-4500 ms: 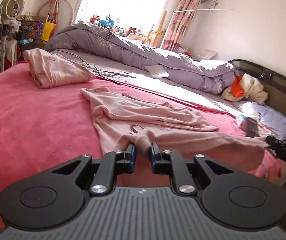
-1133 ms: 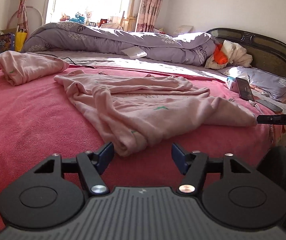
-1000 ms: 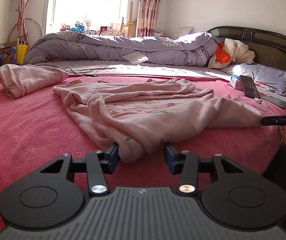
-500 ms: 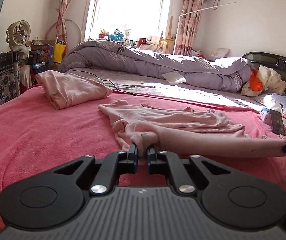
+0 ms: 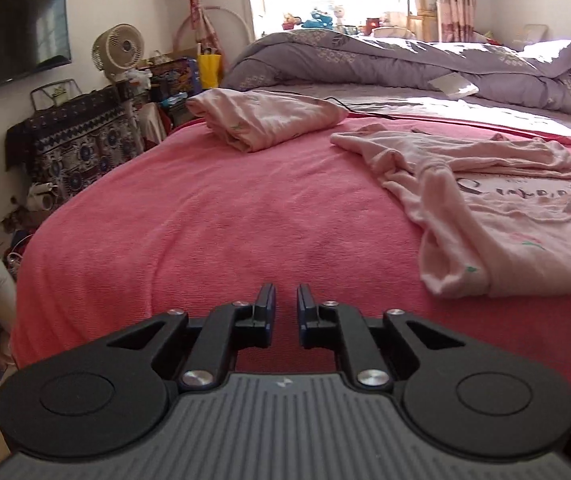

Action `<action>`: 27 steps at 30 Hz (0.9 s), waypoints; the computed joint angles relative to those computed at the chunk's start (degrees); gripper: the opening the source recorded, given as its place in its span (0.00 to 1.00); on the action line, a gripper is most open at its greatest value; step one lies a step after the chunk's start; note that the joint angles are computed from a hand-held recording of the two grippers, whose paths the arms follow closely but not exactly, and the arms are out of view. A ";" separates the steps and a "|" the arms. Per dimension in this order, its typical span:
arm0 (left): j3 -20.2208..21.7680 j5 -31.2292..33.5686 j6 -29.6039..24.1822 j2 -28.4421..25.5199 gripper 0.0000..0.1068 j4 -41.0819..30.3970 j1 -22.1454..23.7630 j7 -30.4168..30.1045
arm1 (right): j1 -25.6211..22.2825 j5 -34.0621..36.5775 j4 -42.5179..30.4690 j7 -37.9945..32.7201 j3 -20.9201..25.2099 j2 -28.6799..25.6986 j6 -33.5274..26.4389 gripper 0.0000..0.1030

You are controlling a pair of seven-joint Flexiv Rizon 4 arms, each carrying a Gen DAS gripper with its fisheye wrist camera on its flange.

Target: Fold clothes

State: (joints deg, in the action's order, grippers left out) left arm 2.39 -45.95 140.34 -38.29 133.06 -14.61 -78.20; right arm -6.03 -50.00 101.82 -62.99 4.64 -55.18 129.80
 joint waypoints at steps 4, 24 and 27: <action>-1.48 18.87 1.92 0.54 0.21 -1.42 6.00 -3.37 | 2.67 0.60 -2.27 -4.70 -0.12 -0.20 4.48 0.44; -3.33 27.53 5.63 -6.96 0.44 -7.31 8.60 -9.63 | 19.56 5.74 -13.34 -4.81 -0.12 -4.12 0.09 0.08; -3.59 28.24 7.81 -6.80 0.44 -6.59 9.66 -11.95 | 20.28 6.88 -15.07 -5.89 -0.19 -4.81 -0.93 0.08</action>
State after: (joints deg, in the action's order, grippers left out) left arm -1.20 -17.71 148.15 -45.10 126.48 -4.96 -90.15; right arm 14.26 -43.12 86.75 -68.87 4.45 -59.98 128.87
